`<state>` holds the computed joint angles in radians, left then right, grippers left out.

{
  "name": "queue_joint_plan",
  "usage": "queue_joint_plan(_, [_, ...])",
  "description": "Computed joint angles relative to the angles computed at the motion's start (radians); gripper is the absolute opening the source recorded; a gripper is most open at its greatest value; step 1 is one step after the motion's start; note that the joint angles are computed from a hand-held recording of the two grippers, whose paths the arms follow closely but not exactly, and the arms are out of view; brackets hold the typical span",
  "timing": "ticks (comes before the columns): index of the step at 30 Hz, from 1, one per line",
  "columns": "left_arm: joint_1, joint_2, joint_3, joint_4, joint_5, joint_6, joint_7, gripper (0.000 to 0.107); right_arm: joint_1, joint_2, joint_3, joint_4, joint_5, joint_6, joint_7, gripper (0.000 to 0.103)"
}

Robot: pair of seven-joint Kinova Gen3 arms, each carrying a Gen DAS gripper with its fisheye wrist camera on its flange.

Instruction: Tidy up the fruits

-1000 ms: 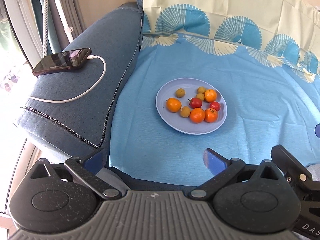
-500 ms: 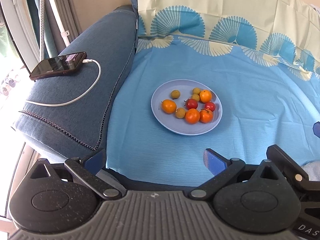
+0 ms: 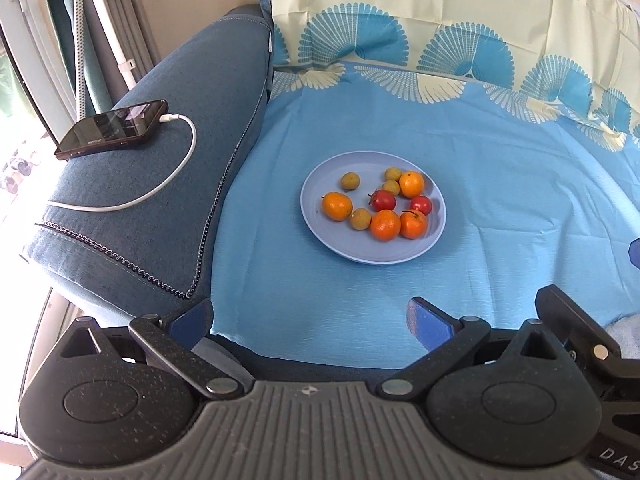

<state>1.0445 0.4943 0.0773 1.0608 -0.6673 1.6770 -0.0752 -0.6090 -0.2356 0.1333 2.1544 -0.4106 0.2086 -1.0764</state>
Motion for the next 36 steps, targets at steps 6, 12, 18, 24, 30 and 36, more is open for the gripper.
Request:
queue_joint_plan(6, [0.010, 0.017, -0.007, -0.017, -0.018, 0.019, -0.002, 0.103, -0.001, 0.003, 0.001, 0.000, 0.000, 0.003, 0.000, 0.102])
queue_joint_plan(12, [0.011, 0.054, -0.024, -0.070, -0.009, 0.076, -0.037, 0.103, -0.009, 0.005, 0.008, 0.003, -0.007, 0.000, 0.011, 0.102])
queue_joint_plan(18, [0.005, 0.037, -0.024, -0.041, 0.000, 0.053, -0.032, 0.103, -0.002, 0.011, 0.005, -0.001, -0.011, 0.005, 0.014, 0.102])
queue_joint_plan(24, [-0.006, 0.039, -0.017, -0.043, 0.014, 0.046, -0.047, 0.103, 0.008, 0.020, -0.001, -0.005, -0.021, 0.008, 0.023, 0.102])
queue_joint_plan(30, [-0.005, 0.049, -0.021, -0.056, 0.014, 0.055, -0.060, 0.103, 0.027, 0.025, -0.017, -0.009, -0.021, 0.005, 0.020, 0.102])
queue_joint_plan(36, [-0.005, 0.054, -0.026, -0.063, 0.018, 0.058, -0.068, 0.103, 0.018, 0.034, -0.004, -0.014, -0.034, 0.002, 0.038, 0.102])
